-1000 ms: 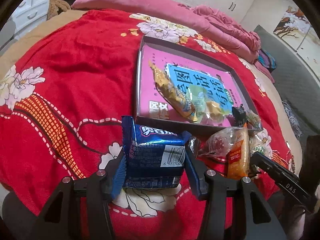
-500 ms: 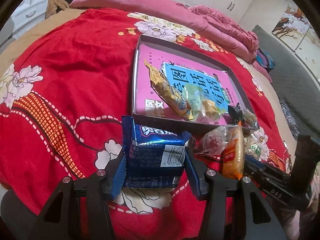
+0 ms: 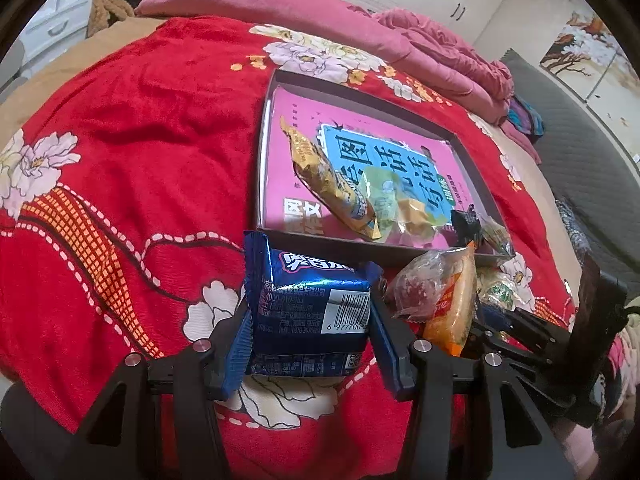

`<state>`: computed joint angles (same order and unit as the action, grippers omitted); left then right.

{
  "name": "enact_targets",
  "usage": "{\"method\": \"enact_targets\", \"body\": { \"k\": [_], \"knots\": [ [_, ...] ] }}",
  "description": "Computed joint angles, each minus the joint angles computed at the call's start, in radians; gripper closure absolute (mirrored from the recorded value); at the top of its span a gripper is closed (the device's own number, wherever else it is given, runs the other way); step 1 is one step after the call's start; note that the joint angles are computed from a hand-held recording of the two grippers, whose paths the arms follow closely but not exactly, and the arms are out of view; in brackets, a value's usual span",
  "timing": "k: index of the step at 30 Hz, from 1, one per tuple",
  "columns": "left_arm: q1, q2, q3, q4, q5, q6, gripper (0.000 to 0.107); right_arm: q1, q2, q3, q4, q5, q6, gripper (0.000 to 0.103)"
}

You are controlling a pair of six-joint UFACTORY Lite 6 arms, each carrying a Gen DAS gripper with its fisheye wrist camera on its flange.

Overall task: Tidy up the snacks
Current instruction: 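Lift both held snacks and carry them over the pink tray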

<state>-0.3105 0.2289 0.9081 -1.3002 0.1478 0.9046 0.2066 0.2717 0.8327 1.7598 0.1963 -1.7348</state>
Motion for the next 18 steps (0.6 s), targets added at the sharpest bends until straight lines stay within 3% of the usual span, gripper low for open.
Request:
{"method": "enact_targets", "body": {
  "k": [9, 18],
  "knots": [
    [-0.003, -0.050, -0.002, 0.060, 0.008, -0.057, 0.052, -0.178, -0.083, -0.064, -0.103, 0.217, 0.141, 0.075],
    [-0.010, -0.088, 0.014, 0.163, 0.007, -0.170, 0.052, -0.295, -0.169, -0.092, -0.045, 0.309, 0.086, 0.075]
  ]
}}
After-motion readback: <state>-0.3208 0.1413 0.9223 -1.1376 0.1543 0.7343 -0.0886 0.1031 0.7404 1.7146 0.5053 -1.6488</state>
